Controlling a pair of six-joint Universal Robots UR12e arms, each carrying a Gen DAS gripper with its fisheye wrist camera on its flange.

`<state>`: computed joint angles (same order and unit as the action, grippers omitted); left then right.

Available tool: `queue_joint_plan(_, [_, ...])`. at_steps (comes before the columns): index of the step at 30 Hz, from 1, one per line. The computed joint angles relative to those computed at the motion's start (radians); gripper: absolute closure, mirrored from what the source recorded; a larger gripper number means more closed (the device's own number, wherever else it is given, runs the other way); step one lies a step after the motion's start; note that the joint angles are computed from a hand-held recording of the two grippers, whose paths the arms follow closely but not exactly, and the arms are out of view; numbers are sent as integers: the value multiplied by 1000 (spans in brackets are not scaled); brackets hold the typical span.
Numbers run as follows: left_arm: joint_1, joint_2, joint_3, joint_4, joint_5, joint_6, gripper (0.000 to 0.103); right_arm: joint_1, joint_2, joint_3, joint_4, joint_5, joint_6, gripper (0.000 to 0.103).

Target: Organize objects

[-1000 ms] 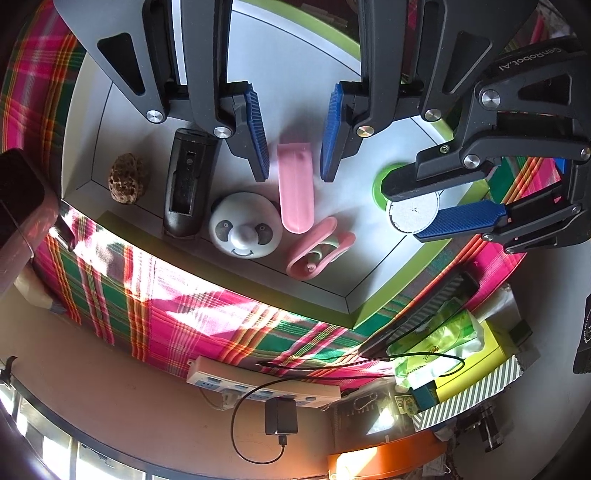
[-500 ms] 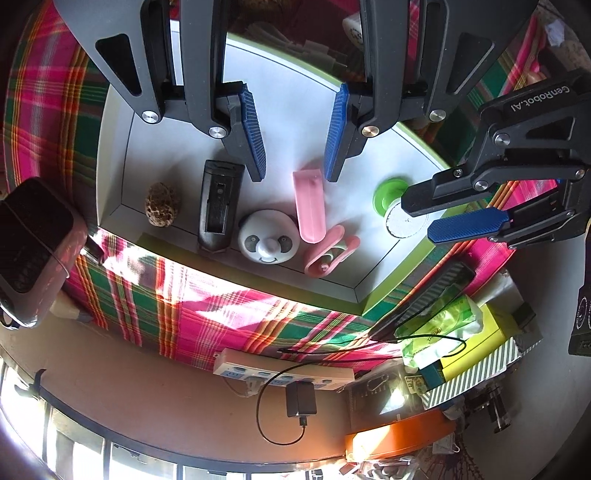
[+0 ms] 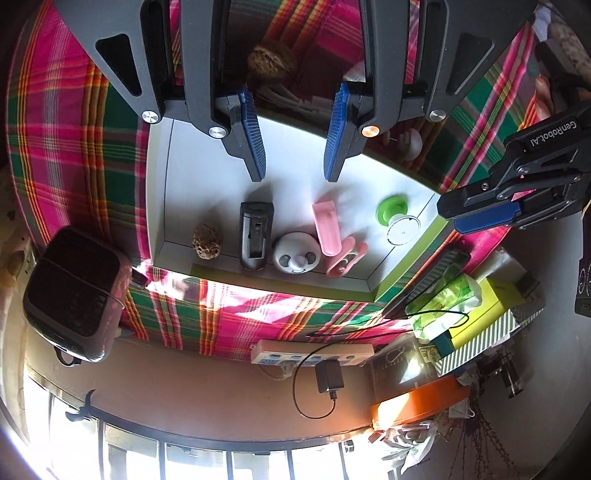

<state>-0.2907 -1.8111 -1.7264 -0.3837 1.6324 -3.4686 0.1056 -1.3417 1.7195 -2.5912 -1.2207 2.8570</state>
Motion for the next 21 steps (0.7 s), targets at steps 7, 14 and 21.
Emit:
queue_joint_plan(7, [-5,19,-32,19,-31,-7,68,-13,-42,62,-44,35,12,69])
queue_joint_plan(14, [-9,20,-42,3,-70,1,67,-26,-84,134,-94,16,44,69])
queue_joint_plan(21, [-8,17,-49,-9,-95,-12,67,-33,-104,171,-106,-11,52,69])
